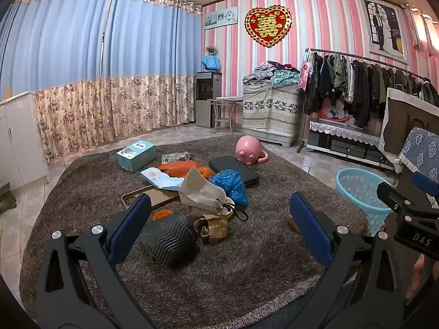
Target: Collect trash
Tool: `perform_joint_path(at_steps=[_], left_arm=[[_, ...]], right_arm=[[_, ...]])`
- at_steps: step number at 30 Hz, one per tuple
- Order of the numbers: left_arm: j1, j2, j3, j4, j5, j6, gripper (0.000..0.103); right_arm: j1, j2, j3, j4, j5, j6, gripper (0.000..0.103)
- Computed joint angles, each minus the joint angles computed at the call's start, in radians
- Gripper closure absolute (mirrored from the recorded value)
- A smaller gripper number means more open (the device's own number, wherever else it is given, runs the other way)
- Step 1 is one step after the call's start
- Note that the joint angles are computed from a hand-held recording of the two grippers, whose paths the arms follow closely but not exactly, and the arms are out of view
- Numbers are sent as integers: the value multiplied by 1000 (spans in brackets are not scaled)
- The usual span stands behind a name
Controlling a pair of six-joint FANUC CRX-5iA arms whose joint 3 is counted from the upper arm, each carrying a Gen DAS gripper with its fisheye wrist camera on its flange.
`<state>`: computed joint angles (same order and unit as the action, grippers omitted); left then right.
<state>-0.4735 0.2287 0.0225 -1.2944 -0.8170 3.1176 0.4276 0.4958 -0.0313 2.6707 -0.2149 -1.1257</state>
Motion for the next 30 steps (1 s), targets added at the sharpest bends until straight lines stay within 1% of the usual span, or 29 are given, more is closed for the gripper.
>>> perform_joint_path(at_steps=[4, 12, 16, 30], left_arm=[[-2, -1, -1, 0, -4, 3, 5], [4, -1, 1, 11, 4, -9, 5], [4, -1, 1, 10, 4, -8, 5], [4, -1, 1, 13, 2, -12, 5]], right_arm=[[2, 1, -2, -15, -4, 13, 4], [-1, 1, 1, 4, -1, -3, 4], [1, -4, -5, -17, -3, 15, 4], [-1, -6, -4, -7, 1, 8, 4]])
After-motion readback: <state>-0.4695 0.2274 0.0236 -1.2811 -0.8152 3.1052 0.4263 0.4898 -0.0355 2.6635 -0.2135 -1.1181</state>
